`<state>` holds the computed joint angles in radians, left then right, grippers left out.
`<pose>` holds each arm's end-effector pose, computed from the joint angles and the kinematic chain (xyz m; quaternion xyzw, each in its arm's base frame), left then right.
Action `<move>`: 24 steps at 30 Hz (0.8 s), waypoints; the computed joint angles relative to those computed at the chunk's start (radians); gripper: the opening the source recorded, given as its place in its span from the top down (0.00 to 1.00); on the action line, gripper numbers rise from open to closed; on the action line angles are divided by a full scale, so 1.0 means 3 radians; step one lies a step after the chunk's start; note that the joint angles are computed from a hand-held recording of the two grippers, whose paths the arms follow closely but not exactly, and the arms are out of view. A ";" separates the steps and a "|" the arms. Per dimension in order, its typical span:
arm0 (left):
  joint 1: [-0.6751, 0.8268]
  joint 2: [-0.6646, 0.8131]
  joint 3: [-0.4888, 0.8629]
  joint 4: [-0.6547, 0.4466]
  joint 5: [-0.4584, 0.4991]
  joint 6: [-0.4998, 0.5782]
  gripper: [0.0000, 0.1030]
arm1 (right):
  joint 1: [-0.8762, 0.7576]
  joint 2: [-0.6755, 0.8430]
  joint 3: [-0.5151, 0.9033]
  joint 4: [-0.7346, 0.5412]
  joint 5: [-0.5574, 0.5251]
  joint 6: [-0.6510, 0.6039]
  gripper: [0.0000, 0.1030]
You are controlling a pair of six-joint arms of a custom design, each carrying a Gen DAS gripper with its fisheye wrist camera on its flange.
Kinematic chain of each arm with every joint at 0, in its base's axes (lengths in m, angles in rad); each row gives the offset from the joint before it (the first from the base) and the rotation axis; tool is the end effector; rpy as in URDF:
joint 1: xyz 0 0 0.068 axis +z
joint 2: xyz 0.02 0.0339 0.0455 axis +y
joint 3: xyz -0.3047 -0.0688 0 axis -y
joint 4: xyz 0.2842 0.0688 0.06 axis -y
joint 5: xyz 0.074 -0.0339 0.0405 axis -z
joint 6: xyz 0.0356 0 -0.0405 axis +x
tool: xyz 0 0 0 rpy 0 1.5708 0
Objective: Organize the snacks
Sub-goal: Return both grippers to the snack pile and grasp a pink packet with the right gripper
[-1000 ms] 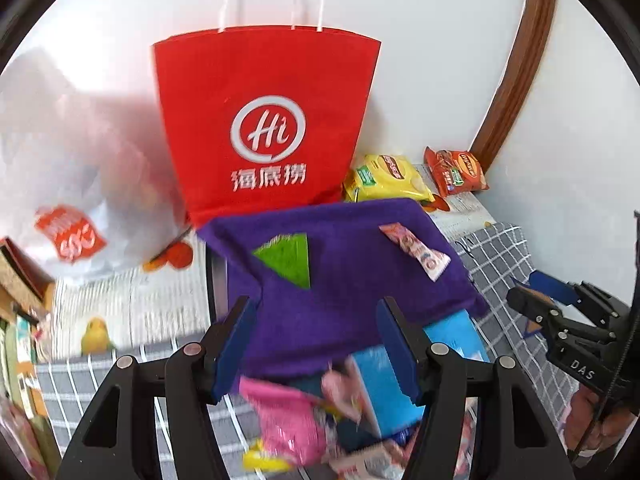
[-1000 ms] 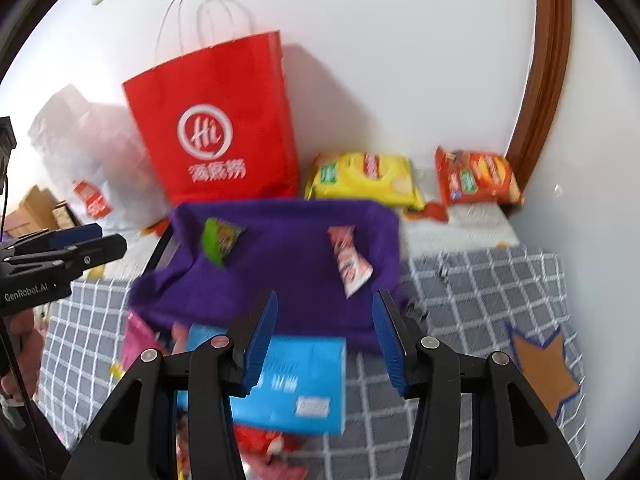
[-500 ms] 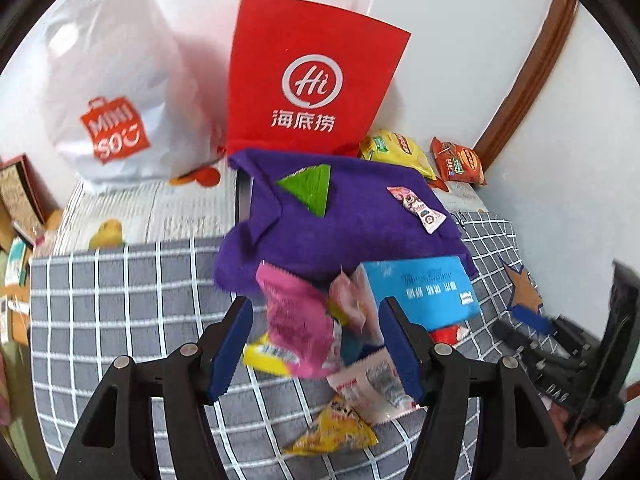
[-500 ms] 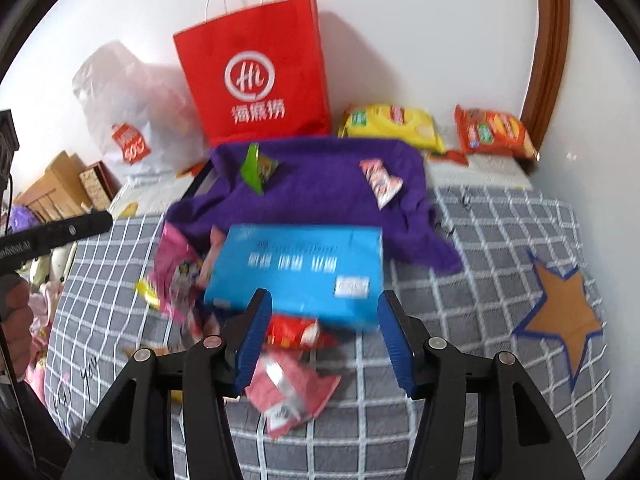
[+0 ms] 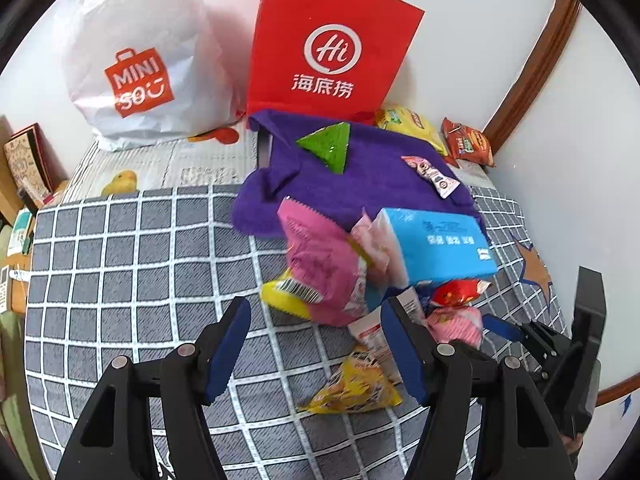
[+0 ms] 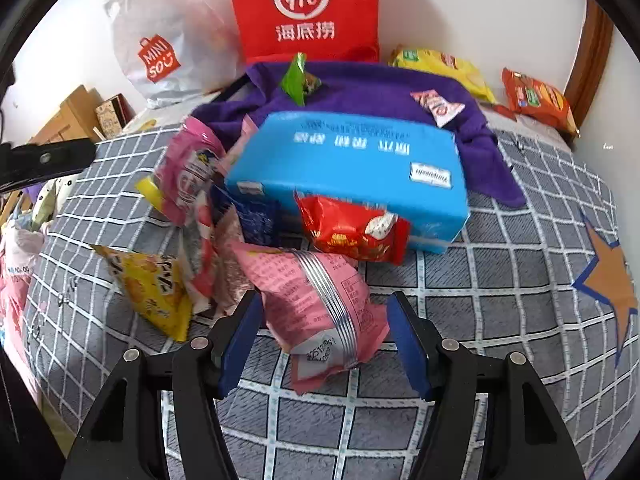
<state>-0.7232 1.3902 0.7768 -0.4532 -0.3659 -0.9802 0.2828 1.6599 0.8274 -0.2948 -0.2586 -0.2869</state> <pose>0.2213 -0.1784 0.2048 -0.1670 0.9386 -0.0685 0.2941 0.3137 0.1006 0.1492 -0.2991 0.9204 0.1253 0.2184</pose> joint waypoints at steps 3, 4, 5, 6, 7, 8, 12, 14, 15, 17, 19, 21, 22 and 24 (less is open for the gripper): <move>-0.0025 0.0023 -0.0057 0.0026 0.0028 -0.0040 0.37 | 0.0000 0.0151 0.0016 0.0084 -0.0067 0.0081 0.36; -0.0036 0.0044 -0.0057 0.0028 0.0038 -0.0047 0.37 | 0.0006 0.0144 -0.0013 0.0142 -0.0059 0.0088 0.36; -0.0047 0.0062 -0.0056 0.0031 0.0039 -0.0053 0.37 | 0.0023 0.0128 -0.0036 0.0179 -0.0060 0.0080 0.37; -0.0064 0.0087 -0.0047 0.0032 0.0031 -0.0069 0.37 | 0.0025 0.0099 -0.0058 0.0179 -0.0068 0.0043 0.42; -0.0074 0.0100 -0.0043 0.0038 0.0030 -0.0081 0.37 | 0.0024 0.0078 -0.0078 0.0188 -0.0077 0.0020 0.45; -0.0087 0.0109 -0.0043 0.0059 0.0038 -0.0084 0.37 | 0.0003 0.0010 -0.0121 0.0186 -0.0116 -0.0024 0.46; -0.0163 0.0165 -0.0053 0.0176 0.0080 -0.0051 0.37 | -0.0128 -0.0263 -0.0254 0.0138 -0.0253 -0.0147 0.47; -0.0199 0.0208 -0.0046 0.0215 0.0095 -0.0072 0.37 | -0.0248 -0.0423 -0.0324 0.0110 -0.0330 -0.0223 0.47; -0.0224 0.0233 -0.0052 0.0277 0.0115 -0.0072 0.37 | -0.0320 -0.0506 -0.0365 0.0118 -0.0360 -0.0260 0.47; -0.0264 0.0293 -0.0051 0.0367 0.0157 -0.0033 0.34 | -0.0438 -0.0606 -0.0420 0.0171 -0.0367 -0.0287 0.47; -0.0321 0.0393 -0.0055 0.0440 0.0167 -0.0029 0.34 | -0.0520 -0.0635 -0.0460 0.0280 -0.0301 -0.0265 0.47; -0.0369 0.0486 -0.0082 0.0489 0.0168 -0.0082 0.34 | -0.0602 -0.0607 -0.0474 0.0351 -0.0269 -0.0274 0.47; -0.0389 0.0529 -0.0104 0.0529 0.0180 -0.0110 0.34 | -0.0652 -0.0556 -0.0477 0.0405 -0.0261 -0.0266 0.47; -0.0417 0.0613 -0.0165 0.0637 0.0213 -0.0150 0.34 | -0.0724 -0.0429 -0.0467 0.0491 -0.0288 -0.0240 0.47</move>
<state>-0.8482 1.5742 0.7273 -0.2620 -0.3019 -1.0251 0.0657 1.5313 0.6872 -0.1475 -0.3450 -0.3590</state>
